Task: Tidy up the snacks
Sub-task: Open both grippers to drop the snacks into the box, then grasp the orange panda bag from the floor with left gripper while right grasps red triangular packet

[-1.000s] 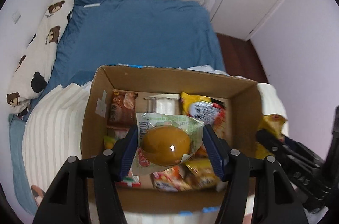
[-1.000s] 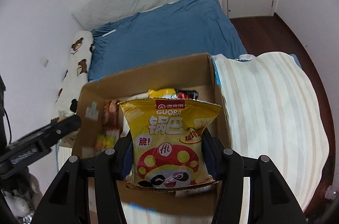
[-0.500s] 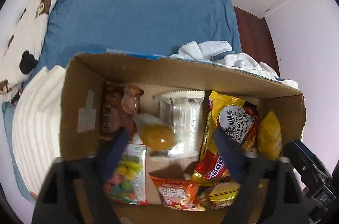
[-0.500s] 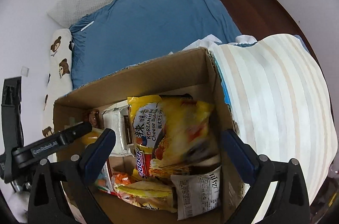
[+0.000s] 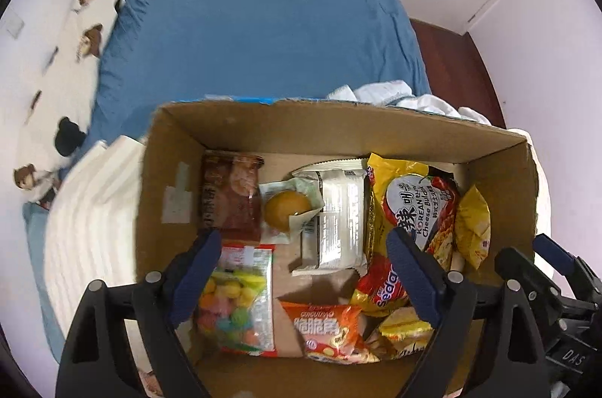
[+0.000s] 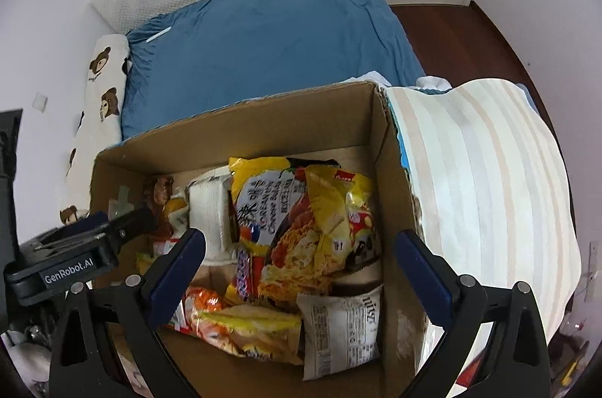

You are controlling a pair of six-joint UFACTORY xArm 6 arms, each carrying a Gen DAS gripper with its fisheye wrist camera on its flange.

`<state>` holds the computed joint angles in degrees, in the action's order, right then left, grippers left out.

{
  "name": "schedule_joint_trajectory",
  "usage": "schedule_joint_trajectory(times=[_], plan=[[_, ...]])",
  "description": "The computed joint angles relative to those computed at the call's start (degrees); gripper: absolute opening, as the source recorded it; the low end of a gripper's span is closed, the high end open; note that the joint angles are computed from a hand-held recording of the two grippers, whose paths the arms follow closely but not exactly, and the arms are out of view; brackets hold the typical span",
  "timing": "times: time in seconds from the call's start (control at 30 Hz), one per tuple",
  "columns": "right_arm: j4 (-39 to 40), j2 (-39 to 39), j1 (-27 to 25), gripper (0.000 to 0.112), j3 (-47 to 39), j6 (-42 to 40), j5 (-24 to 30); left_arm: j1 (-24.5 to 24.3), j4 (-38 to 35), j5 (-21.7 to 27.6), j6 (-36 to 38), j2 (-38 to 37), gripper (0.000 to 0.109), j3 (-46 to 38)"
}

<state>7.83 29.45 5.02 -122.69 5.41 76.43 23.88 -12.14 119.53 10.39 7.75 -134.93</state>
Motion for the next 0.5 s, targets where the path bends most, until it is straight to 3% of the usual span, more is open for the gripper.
schedule_joint_trajectory(times=[0.2,0.5], plan=[[-0.60,-8.89,0.96,0.103,10.11,-2.63,-4.28,2.93,-1.27,-0.21,1.12,-3.94,0.090,-1.96],[-2.37,-27.44,2.71,0.103,31.99,-5.97,-12.33,10.51,-4.46,-2.84,5.95,-16.50,0.090,6.60]])
